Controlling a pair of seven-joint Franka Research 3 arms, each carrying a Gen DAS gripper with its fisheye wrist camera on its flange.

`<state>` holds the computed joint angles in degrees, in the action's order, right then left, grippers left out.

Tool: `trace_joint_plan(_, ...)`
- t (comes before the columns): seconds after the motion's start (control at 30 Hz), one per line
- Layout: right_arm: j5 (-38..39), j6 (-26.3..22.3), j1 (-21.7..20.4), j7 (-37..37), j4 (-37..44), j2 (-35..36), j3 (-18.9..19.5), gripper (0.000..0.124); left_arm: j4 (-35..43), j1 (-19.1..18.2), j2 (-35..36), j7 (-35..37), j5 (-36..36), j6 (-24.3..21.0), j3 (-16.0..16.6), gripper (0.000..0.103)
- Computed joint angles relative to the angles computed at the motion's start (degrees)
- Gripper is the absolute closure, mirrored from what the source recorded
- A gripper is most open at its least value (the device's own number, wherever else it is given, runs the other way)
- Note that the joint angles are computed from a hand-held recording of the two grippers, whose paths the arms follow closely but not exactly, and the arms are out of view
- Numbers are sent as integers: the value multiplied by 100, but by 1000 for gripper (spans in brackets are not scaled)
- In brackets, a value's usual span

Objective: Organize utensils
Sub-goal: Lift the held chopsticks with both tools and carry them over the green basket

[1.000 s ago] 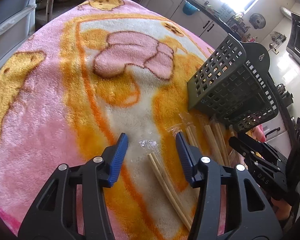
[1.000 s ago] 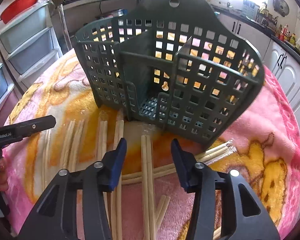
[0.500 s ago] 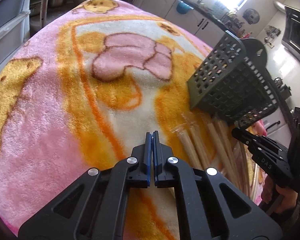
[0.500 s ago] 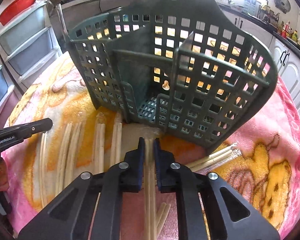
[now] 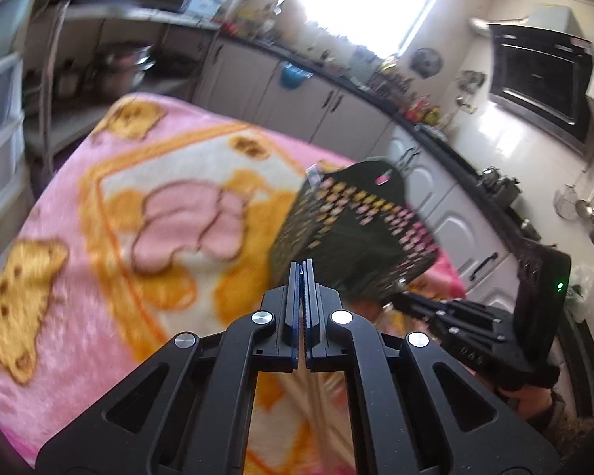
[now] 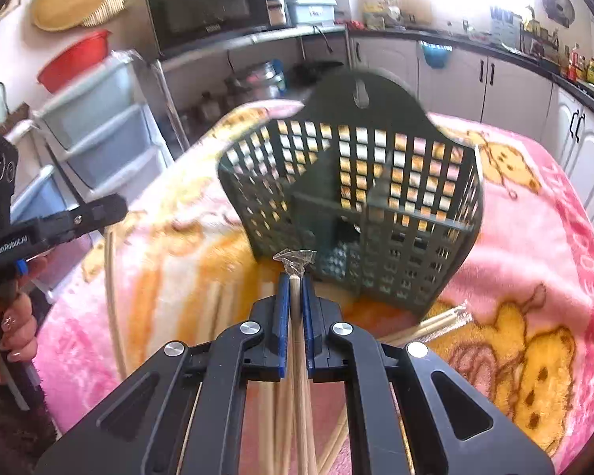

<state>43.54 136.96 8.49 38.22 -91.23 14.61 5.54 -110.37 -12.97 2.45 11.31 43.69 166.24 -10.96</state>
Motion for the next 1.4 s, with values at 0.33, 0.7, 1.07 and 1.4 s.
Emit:
trace_joint_plan(0.33, 1474, 99, -151, -1157, -444, -699, -59, 118, 948, -277, 433, 754, 37, -45, -15, 103)
trace_joint_plan(0.7, 2817, 397, -150, -2082, -449, -991, -279, 118, 1718, -563, 831, 1104, 19, 43, 195, 103)
trace_joint_plan(1.07, 3442, 668, -276, -2372, 148, -699, -270, 118, 2658, -755, 1329, 1819, -341, -23, 274, 103)
trace_joint_plan(1.4, 3508, 958, -404, -2200, 996, -218, -78, 118, 3833, -1023, 1830, 2198, -388, -287, 588, 103)
